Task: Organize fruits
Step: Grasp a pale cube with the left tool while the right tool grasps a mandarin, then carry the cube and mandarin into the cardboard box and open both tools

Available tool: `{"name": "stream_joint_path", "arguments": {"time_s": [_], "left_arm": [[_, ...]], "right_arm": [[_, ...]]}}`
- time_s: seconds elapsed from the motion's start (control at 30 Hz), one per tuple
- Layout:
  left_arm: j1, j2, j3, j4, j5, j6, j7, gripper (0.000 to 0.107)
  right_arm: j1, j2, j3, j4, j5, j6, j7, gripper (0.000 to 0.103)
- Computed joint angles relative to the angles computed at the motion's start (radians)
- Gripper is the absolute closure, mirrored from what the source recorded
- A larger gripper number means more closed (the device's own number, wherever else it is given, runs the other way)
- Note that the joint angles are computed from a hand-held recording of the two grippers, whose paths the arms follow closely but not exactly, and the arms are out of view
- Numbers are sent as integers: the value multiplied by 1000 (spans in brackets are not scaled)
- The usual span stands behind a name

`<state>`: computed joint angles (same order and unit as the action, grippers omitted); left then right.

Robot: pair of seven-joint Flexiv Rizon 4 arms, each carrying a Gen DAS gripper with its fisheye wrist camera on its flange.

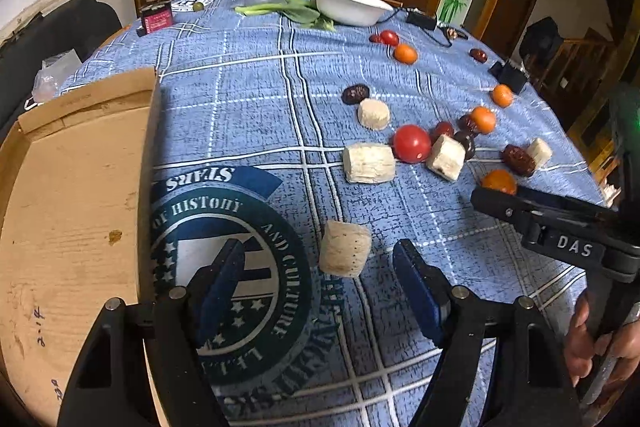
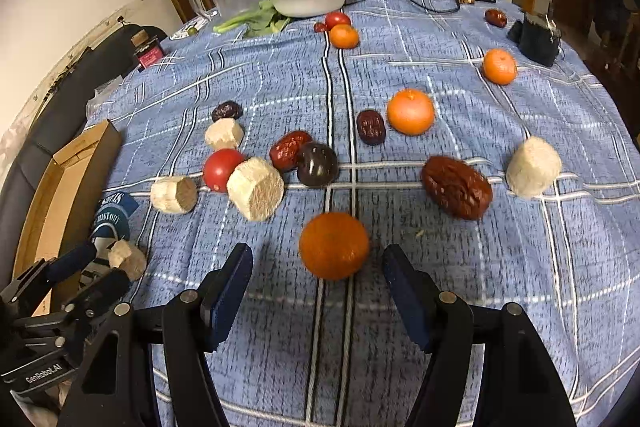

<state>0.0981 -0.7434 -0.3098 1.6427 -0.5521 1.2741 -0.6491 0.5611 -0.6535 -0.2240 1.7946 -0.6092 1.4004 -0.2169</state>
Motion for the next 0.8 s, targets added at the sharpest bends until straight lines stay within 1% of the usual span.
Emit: {"name": "stream_joint_path", "arguments": {"time_s": [0.07,0.1,0.17,0.2,0.23,0.27,0.3,0.33,0.37,0.43,0.47,0.57,0.67,0.8], "left_arm": [[-13,-2,11,0,14,16,-2,33],[-15,-3,10,0,20,20,0,40],[-42,-6,45,-6,47,38,-27,52],[-49,-6,56,-7,60,45,-36,58],[-43,-6,51,-6,66,47,-36,60],[-30,-3,35,0,66,47,-28,67],[-9,0,10,8,59,47,-13,75],[3,2,-4,14,54,48,-3,79],[17,5,-19,22,47,50,9,86],[29,7,-30,30,34,59,15,86],[52,8,-56,38,17,61,29,87],[144,17,-165,70,-71,31,101,87],[226,43,-269,123,-188,58,199,86],[287,92,-346,175,-319,89,291,86]], "right_arm": [[12,-3,-17,0,-10,1,7,34],[20,-3,-27,1,-17,-2,13,37],[39,-1,-50,4,-37,-15,30,46],[45,0,-58,5,-48,-24,39,55],[48,1,-61,7,-57,-28,48,64],[48,3,-63,11,-64,-24,60,67],[41,5,-60,16,-67,-8,69,67],[38,7,-60,26,-68,15,81,67],[41,11,-67,36,-68,33,93,67],[74,22,-111,65,-80,74,127,67],[105,32,-149,86,-93,93,147,67],[179,52,-232,122,-118,113,179,67],[242,71,-299,153,-146,122,213,67],[293,89,-352,174,-172,146,241,67]]}}
